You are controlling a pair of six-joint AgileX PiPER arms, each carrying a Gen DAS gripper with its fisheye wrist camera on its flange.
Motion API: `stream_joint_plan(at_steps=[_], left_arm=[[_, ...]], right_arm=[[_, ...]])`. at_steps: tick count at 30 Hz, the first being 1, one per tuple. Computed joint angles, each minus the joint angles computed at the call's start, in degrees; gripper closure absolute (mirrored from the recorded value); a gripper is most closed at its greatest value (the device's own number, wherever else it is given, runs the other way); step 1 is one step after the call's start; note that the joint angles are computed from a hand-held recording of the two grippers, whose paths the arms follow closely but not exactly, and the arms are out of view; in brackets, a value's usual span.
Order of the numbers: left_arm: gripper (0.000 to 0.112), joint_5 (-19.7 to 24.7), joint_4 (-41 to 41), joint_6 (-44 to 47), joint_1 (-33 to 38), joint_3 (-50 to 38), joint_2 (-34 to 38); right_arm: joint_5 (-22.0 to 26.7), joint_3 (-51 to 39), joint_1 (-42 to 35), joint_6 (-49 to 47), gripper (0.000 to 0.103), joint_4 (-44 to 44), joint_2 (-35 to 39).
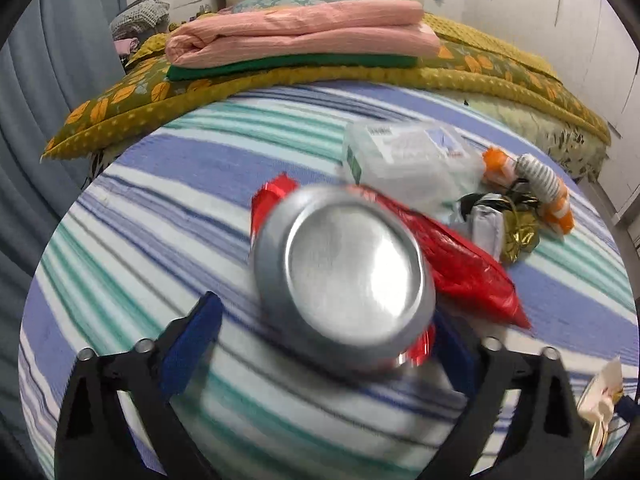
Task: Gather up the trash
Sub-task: 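Grasp the crushed red can with the left tool while the right tool grasps the white paper wrapper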
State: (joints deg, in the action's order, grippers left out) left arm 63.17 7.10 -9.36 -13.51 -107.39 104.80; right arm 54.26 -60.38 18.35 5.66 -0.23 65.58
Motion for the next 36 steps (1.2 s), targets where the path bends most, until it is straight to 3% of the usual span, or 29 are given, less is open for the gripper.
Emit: stream_joint_plan(at_steps=[2,7,10,15,19,24,29,36], left_arm=[[0.037,-1.4,-0.9,2.2,0.2,0.0,0.0],[0.038,-3.5,-4.0,6.4,1.5,5.5,-4.4],[0.038,-4.3,-7.4,12.0,2.3,14.4,-12.1],[0.037,-1.5,-16.1,22.7,5.5,28.5,-26.2],[0.031,-1.0,-17.1,24.4,7.5,35.1,-32.9],[0.021,-1.0,-17.6,24.6,9.9,39.2,-37.6],[0.017,-1.3,-14.8,23.0,8.0,40.1,-38.5],[0.014,-1.5,-12.2,20.6,6.0,40.1,-38.2]], right_arm=[[0.0,0.0,0.0,0.0,0.011,0.0,0.0],[0.0,0.1,0.0,0.0,0.011,0.0,0.0],[0.0,0.1,0.0,0.0,0.011,0.0,0.0],[-0.1,0.1,0.1,0.2,0.011,0.0,-0.1],[-0.2,0.2,0.1,0.3,0.011,-0.1,-0.1],[-0.2,0.4,0.3,0.5,0.011,-0.3,-0.2],[0.0,0.2,0.0,0.1,0.011,0.2,-0.2],[0.0,3.9,-6.3,-7.4,0.011,8.1,-5.7]])
